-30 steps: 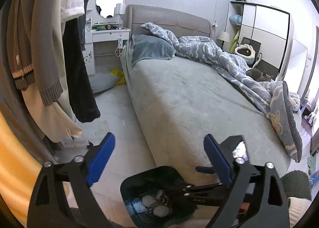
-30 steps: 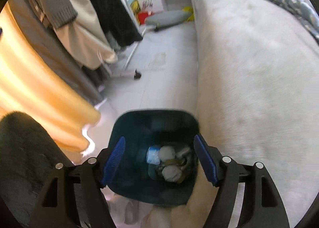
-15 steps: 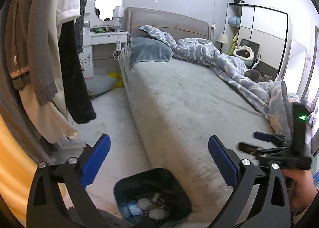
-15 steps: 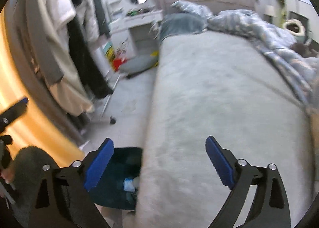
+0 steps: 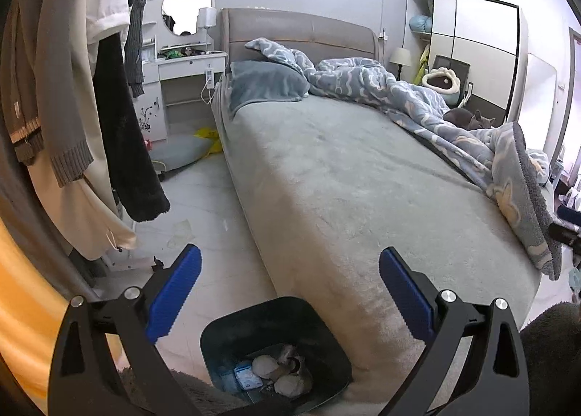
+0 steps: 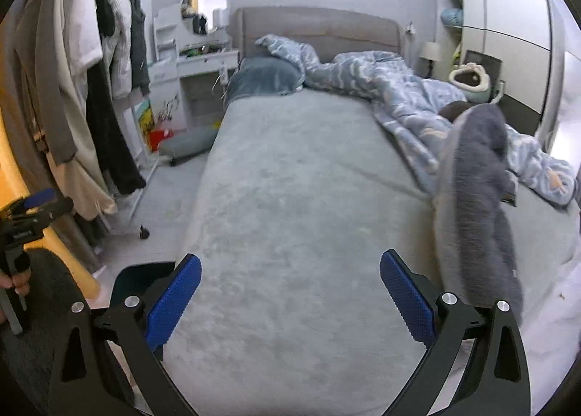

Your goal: Collect trash

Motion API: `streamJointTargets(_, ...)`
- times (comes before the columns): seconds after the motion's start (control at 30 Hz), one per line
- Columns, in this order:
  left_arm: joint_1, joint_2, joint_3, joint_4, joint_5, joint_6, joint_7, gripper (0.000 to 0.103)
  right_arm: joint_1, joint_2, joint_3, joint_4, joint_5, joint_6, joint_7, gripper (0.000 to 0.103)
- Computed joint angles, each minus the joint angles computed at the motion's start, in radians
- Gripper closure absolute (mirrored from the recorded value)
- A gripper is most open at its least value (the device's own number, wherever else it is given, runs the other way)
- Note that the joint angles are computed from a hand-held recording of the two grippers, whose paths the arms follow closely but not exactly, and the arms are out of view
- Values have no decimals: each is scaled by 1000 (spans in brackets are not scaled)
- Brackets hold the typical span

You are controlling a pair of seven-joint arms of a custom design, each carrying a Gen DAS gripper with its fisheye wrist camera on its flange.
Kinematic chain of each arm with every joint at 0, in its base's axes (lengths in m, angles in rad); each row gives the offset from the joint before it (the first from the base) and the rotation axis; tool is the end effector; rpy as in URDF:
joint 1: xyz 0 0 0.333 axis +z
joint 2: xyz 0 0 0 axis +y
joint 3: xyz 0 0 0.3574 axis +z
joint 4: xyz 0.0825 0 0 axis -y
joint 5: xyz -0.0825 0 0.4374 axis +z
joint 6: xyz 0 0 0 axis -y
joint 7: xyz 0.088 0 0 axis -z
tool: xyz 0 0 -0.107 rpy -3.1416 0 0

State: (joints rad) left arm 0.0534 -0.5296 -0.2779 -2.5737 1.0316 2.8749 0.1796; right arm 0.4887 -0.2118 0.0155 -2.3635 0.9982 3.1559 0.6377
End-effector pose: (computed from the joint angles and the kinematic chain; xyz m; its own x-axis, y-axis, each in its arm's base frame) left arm 0.4249 -0.1560 0.5094 0.2070 -0.9773 0.0454 -0.5176 -0.1488 -0.8426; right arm 0.5015 0.1912 0.5114 0.4421 -0.8958 -0.0449 -0.5034 -0.2064 -0.8390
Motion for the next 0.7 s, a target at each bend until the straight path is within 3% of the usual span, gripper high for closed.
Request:
streamJointTargets(0.07,8,-3,-12,0,20,3,-6,3,56,-14,-54,1,71,19,-86,3)
streamJointTargets(0.17,8,1,-22,2,42,-3,-3,3,177,-16,-172,28,299,46,-309,3)
streamJointTargets(0.2,9,2,-23,2,49,0,-8,3,188,-11,-193,34,353,25,-342,3)
streamJointTargets(0.43,1,13,-11,3,45,-3,-22,3,53,3,-84,31,239,-62,-230,3)
streamJointTargets(0.7,5,13,-8,-1,58,16,-38,3,-23,-5,-32,48,362,-138,-320,3)
